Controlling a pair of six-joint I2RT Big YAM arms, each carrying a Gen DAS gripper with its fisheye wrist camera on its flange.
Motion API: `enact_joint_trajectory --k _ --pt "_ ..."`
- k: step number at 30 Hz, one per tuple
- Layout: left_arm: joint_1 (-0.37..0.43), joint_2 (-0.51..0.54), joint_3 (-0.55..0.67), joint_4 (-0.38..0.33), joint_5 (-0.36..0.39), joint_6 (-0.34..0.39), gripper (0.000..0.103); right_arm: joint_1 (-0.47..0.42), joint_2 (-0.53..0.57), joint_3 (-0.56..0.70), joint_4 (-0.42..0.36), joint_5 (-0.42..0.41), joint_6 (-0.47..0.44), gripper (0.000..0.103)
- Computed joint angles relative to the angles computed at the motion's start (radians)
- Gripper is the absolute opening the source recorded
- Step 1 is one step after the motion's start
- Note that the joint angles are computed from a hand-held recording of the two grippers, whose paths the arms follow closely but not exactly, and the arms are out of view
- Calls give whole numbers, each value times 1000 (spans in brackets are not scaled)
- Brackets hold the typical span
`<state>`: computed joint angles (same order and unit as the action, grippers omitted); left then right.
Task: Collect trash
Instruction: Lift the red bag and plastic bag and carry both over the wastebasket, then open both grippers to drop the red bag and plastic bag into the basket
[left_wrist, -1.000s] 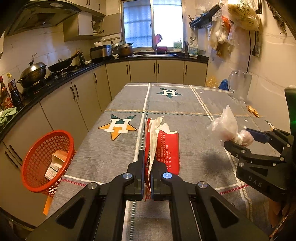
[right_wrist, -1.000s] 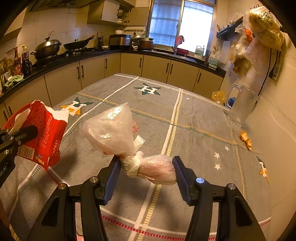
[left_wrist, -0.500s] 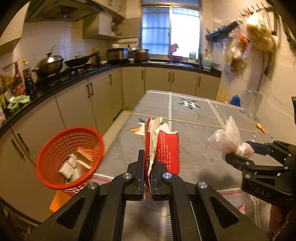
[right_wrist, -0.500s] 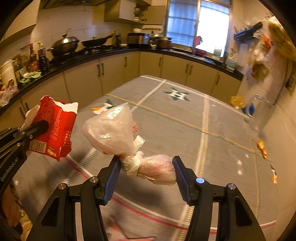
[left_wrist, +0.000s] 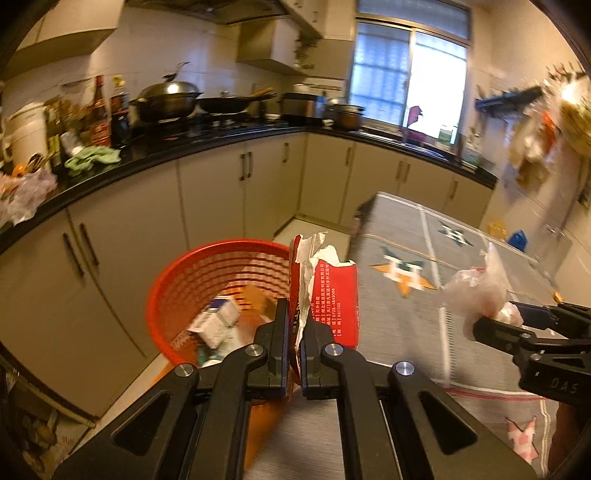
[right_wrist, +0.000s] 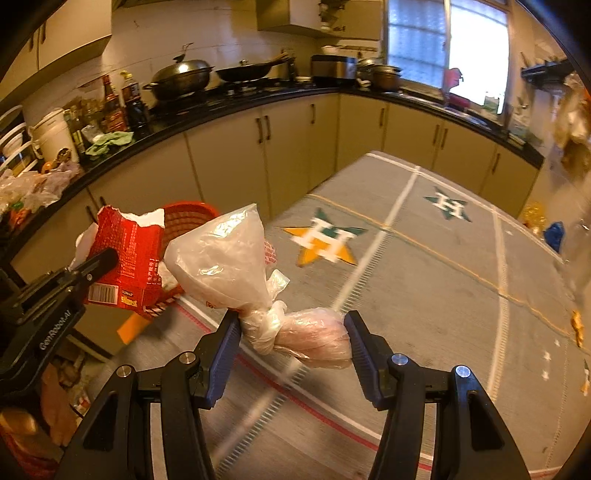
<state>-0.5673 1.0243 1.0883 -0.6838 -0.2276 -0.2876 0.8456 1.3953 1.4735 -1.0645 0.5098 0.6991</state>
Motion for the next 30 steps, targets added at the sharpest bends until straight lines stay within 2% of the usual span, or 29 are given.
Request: enact_joint_trajectory --k 8,14,21,30 --pt "116 3 -18 8 35 14 4 -14 114 118 32 -101 -35 62" --pt "169 23 -22 17 62 23 4 -35 183 195 52 -175 -45 62" --pt "204 53 -26 27 88 26 4 -61 273 291 65 -276 -41 62" --pt "234 75 -27 33 104 32 4 -87 365 376 71 -351 -21 62"
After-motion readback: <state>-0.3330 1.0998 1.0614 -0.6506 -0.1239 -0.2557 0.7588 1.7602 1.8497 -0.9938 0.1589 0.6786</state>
